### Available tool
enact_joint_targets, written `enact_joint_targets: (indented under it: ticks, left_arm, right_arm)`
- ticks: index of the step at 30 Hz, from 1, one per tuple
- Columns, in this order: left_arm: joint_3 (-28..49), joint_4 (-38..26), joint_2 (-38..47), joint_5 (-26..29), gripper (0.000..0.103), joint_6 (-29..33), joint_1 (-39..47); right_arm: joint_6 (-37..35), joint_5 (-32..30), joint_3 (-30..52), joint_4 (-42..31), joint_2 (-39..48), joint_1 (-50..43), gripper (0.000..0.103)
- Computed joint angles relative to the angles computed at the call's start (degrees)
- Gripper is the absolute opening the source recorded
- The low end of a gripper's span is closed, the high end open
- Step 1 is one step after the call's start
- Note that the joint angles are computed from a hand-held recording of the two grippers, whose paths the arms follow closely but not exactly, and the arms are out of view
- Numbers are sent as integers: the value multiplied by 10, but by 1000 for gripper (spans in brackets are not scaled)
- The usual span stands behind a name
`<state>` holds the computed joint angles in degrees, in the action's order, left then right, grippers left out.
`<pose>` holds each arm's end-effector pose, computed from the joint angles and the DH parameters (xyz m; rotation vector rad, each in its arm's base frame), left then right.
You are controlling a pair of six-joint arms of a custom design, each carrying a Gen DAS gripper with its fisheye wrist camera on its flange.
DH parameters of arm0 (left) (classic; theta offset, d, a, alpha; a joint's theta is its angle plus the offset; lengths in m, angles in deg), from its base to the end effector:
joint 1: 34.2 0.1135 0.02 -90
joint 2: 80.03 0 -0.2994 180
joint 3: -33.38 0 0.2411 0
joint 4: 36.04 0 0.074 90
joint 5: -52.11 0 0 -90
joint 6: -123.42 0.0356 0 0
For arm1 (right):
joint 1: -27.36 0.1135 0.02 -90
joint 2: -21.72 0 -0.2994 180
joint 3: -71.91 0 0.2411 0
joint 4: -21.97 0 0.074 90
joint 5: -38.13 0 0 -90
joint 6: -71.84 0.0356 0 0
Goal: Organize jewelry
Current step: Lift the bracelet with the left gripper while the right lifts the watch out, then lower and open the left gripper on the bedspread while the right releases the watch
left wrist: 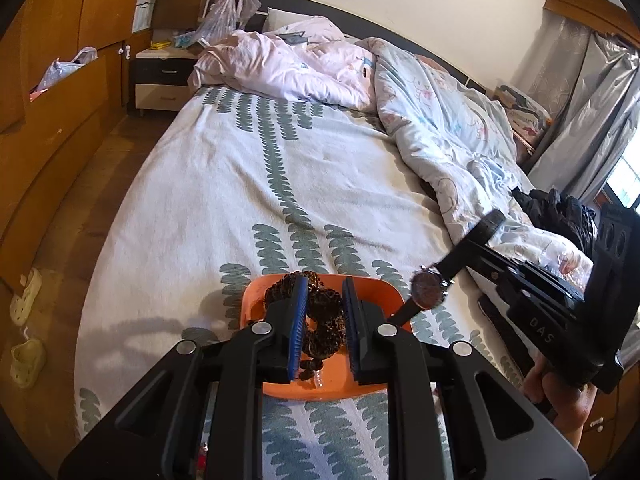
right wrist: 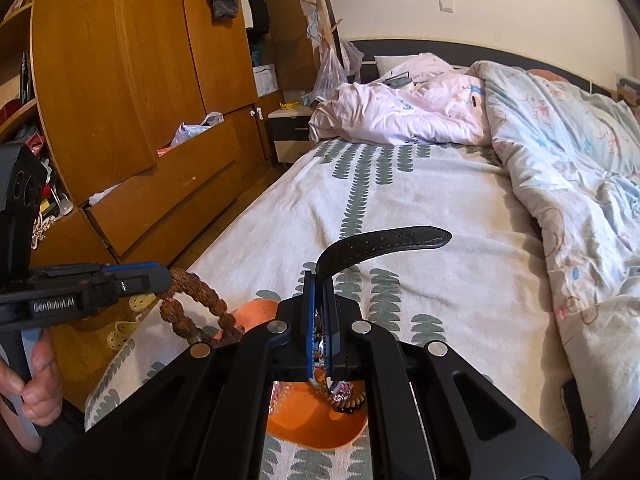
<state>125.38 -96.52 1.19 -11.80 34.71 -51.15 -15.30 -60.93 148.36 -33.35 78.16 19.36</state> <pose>0.2630 -0.0965 0.3737 0.5875 2.3601 -0.6774 0.1692 -0.0181 0.3824 0.1173 2.1777 0.1219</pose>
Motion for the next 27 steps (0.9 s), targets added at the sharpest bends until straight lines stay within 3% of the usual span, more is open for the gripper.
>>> enact_joint_targets:
  ticks: [6,14,18,23,27]
  left_arm:
    - [11,-30,-28,17,18,10,35]
    - [-13,-54,-65,25,18,39,92]
    - [-38,-68,-74,30,18,68,135]
    - [-74,-78,-86,26,18,107,178]
    - [-104,-61,-91,-2,18,111,174]
  right_arm:
    - [-9,5,23,-57,-40,-15,5]
    - [-31,-32,30,-139,-95,-91,5]
    - [-87,-93,25,-203,-126,-199,5]
    - [-231,-236,17,-297,-139,-418,5]
    - [-296,-245,-22,-334,-148,-495,5]
